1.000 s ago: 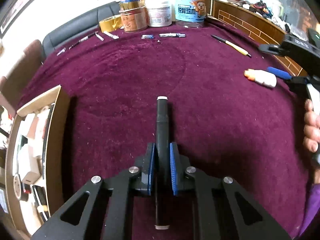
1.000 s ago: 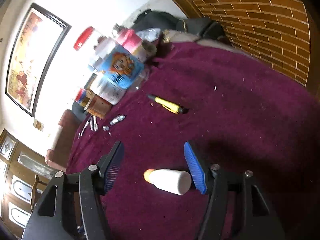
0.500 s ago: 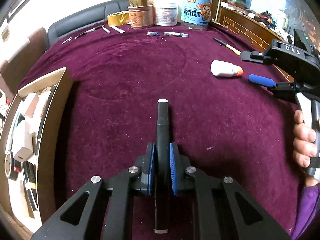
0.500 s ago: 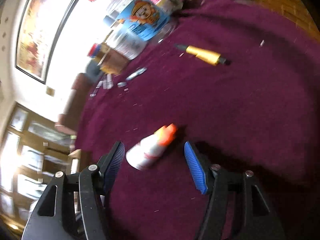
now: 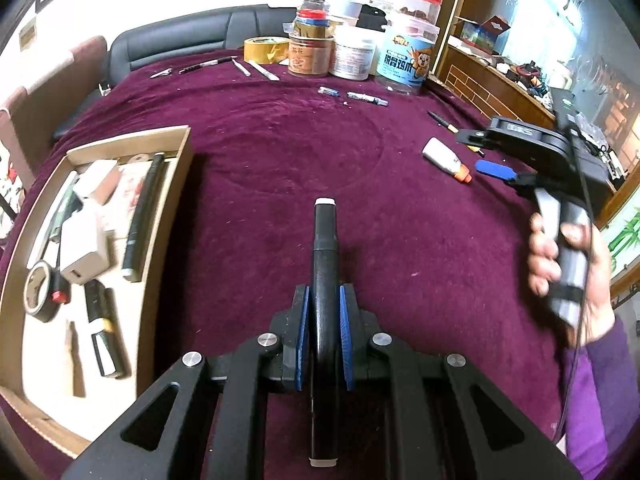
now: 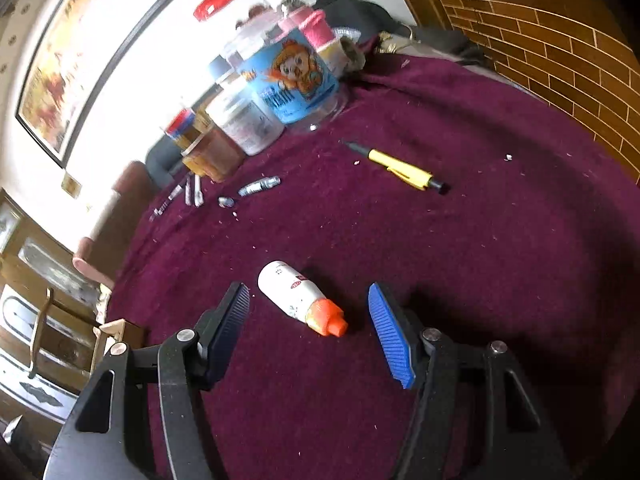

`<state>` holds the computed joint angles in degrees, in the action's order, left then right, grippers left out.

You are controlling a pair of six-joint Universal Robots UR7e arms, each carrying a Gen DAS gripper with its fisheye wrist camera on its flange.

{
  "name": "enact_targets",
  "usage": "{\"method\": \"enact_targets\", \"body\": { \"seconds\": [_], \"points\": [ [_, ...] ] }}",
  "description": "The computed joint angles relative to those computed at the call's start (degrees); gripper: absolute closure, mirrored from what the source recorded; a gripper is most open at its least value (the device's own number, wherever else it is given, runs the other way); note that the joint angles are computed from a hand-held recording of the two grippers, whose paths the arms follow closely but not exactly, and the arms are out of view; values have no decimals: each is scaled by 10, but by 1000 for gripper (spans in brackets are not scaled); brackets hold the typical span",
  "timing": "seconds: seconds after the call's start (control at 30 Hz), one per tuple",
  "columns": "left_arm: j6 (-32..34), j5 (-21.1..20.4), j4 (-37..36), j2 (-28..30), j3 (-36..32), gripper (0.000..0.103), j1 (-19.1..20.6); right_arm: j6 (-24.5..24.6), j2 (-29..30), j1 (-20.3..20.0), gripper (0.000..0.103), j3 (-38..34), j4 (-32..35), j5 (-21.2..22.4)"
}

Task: Organize rigid objects
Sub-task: 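Grasp the white glue bottle with orange cap with the right tool while the left holds the marker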

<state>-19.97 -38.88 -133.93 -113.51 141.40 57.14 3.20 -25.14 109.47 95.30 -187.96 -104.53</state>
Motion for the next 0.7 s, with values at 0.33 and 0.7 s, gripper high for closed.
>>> {"method": "enact_targets", "body": {
  "seconds": [0.33,0.7],
  "points": [
    [-8,10,55,-117,2,91,14,-97,72,58,69,-127,162,-189],
    [-12,45,96,-238,-14,91,61,-34,30,58,78,-70,178,-133]
  ]
}}
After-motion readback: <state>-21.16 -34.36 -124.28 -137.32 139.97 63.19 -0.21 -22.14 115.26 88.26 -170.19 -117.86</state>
